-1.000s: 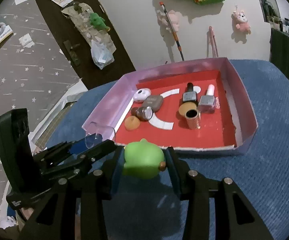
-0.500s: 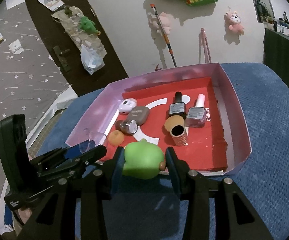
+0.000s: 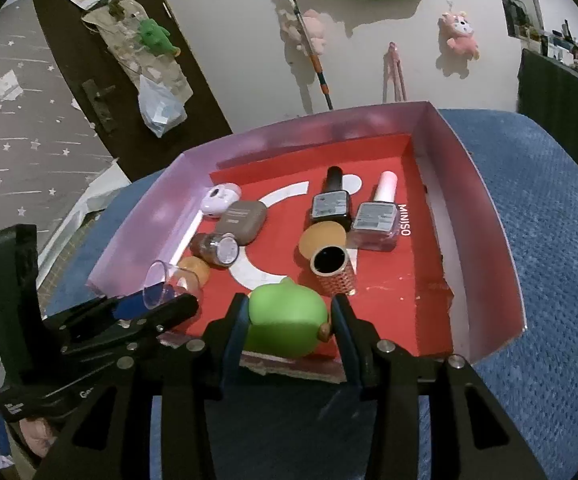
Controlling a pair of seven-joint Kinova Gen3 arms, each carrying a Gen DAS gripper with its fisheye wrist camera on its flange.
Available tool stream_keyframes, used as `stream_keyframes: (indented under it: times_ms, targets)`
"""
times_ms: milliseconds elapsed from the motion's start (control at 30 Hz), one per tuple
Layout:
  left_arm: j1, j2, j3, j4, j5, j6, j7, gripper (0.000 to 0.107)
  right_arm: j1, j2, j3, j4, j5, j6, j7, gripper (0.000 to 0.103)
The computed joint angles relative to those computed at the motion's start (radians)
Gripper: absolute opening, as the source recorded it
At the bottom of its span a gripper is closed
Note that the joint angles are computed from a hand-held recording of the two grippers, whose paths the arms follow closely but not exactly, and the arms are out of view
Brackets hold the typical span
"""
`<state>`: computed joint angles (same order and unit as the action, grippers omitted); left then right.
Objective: Organize rigid objects
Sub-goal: 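Carry the glass and green apple into the box with both tools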
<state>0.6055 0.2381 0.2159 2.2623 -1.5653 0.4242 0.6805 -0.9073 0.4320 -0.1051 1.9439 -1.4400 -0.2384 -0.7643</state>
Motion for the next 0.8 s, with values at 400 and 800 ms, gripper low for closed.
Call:
stream_keyframes:
  times_ms: [400,800]
  targets:
    - [-0.003,0.028,-0.017,-0.021,0.005,-0.016,-0.008,0.037,0.043,0.044,-0.089,-0.050,-0.162,-0.116,0.197,0.045]
    - [0.010,0.046,-0.041,-0.043,0.045,-0.012,-0.046,0.037,0.117,0.082,-0.205,-0.077,-0.153,-0.236,0.213,0.045]
